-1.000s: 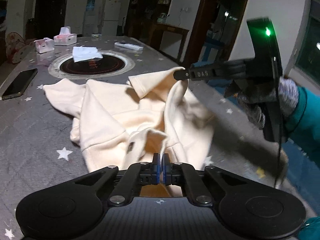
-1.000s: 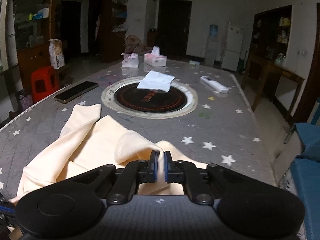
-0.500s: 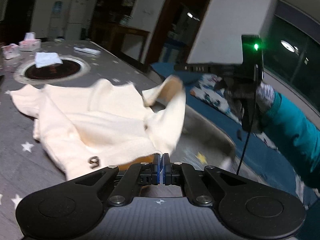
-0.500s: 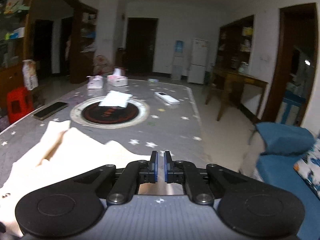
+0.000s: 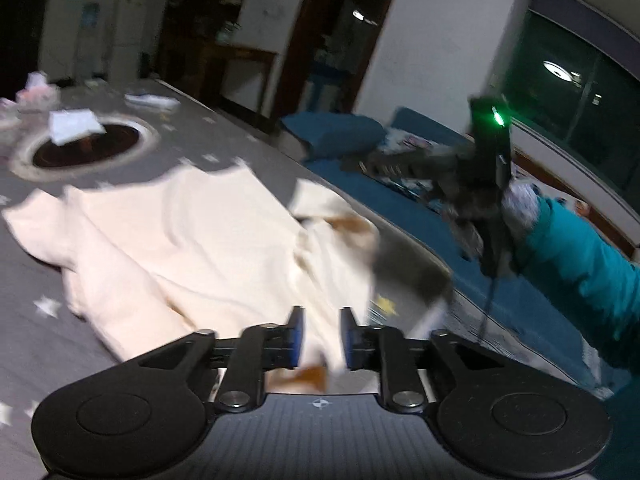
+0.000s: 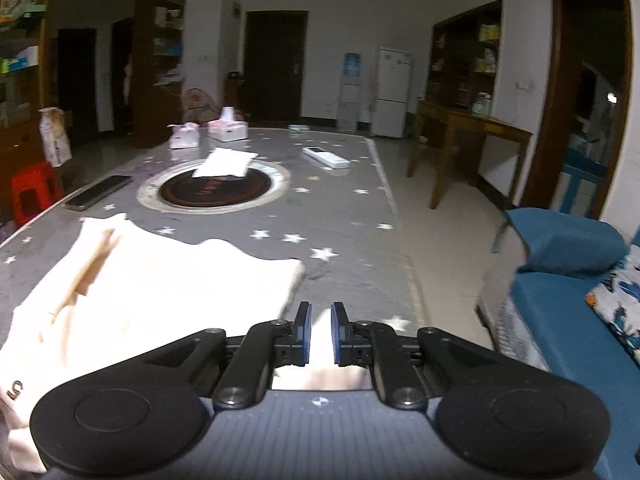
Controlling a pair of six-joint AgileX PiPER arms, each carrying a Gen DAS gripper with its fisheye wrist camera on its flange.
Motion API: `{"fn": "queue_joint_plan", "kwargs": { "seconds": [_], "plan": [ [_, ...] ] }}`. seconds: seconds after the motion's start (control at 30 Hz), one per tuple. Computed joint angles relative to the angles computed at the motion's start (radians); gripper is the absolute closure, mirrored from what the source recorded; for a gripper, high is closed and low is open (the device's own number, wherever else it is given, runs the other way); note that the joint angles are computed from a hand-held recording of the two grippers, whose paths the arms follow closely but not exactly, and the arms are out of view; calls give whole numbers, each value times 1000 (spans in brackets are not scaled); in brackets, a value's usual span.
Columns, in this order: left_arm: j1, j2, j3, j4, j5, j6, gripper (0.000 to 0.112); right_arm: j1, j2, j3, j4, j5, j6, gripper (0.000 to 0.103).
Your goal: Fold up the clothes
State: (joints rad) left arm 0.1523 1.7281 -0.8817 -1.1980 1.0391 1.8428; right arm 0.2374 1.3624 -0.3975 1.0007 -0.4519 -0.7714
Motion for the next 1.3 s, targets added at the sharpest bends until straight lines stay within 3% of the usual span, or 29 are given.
{"fn": "queue_joint_plan", "kwargs": {
  "seconds": [0.07,0.23,0.33,0.53,0.67,0.7,0.73,0.87,1.3],
  "plan": [
    [1,-10,-14,-41,-63,-37,76,22,36,-20,-31,4,37,90],
    [-76,65,-148,-141,-329,-171,65,39,126,-69,-134,31,139,81],
    [-132,145,-270,-115,-440,-276,62,32,166,-90,-196,49,196,77],
    [-234,337,-537,159,-575,-648,60,6,237,-134,-324,82,313,70],
    [-267,433,-653,338,-595,-836,62,-12,278,-163,-394,102,370,67],
    [-269,456,-686,384,-581,-889,65,-16,288,-171,-409,107,381,67],
    [-265,474,-709,396,-562,-911,80,-20,298,-180,-420,111,389,66],
    [-227,458,-676,313,-539,-821,103,-25,313,-186,-445,117,410,66],
    [64,149,-235,-259,-481,-241,108,50,321,-182,-374,111,361,59]
  ]
}}
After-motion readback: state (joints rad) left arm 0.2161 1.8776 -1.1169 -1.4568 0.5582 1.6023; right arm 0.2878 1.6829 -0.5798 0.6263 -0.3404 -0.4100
